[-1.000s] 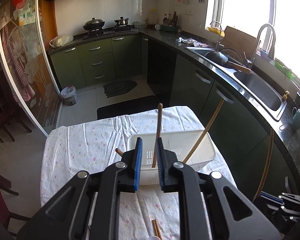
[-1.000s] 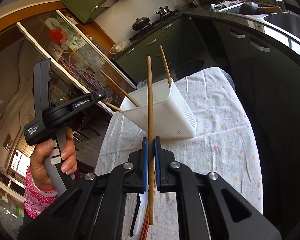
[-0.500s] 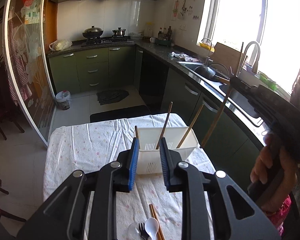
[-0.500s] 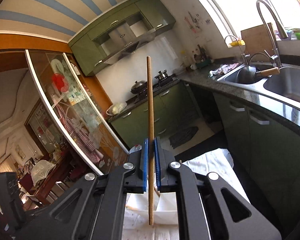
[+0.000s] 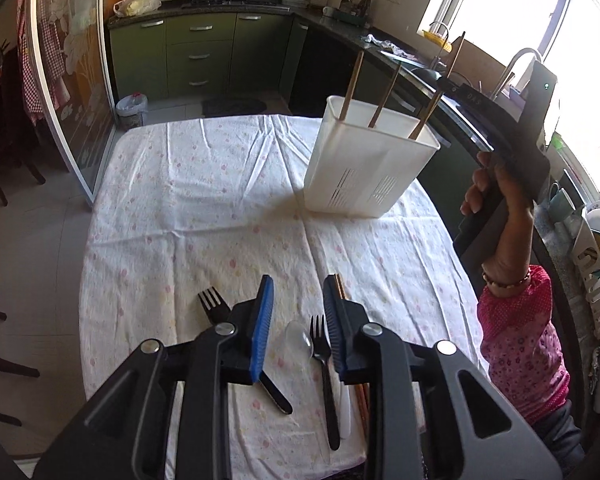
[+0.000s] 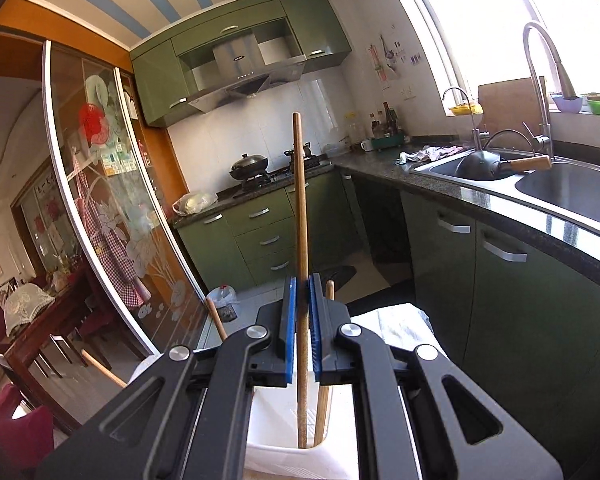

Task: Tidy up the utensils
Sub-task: 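Drop the chopsticks into the basket, opening the left gripper while the right gripper releases its chopstick, then close the left gripper on a black fork while the right gripper moves down to the utensils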

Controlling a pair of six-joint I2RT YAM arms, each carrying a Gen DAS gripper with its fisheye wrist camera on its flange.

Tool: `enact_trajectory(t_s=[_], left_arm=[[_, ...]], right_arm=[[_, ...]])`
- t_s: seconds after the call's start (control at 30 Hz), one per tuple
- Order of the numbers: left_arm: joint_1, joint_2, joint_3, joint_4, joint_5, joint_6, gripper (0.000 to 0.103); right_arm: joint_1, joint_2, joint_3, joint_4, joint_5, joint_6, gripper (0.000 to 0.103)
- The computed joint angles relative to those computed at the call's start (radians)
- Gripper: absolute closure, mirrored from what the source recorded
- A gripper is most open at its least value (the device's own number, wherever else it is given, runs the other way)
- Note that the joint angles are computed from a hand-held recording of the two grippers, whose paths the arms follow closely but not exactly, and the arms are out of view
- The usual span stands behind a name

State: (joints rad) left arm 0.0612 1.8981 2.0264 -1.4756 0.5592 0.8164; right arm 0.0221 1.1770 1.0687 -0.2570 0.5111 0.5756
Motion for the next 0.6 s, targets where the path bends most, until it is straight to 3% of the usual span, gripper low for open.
enact_trajectory(t_s=[0.1,0.17,0.3,0.43,0.5,0.6], left_arm=[[0.013,0.041,-0.012,-0.013,-0.049,-0.008,0.078],[0.015,0.051,-0.039,0.011,-0.085,-0.022,0.078],[0.014,0.079,-0.066,0.048,-0.144,-0.057,0.078],[0.001,0.147,-0.046,0.035,-0.225,-0.108,0.078],[-0.011,0.178,-0.042,0.041,-0.278,-0.156,0.078],[-0.033,0.238,-0.012,0.028,-0.346,-0.225,0.078]], right_arm=[[0.034,0.000,-0.022,0.001,0.042,-0.015,0.094],[0.044,0.003,-0.023,-0.003,0.057,-0.016,0.076],[0.088,-0.031,-0.045,-0.023,0.117,-0.021,0.074],[0.210,-0.152,-0.101,-0.049,0.252,-0.016,0.071],[0.322,-0.199,-0.098,-0.127,0.358,0.015,0.066],[0.499,-0.228,-0.047,-0.339,0.445,0.129,0.060]])
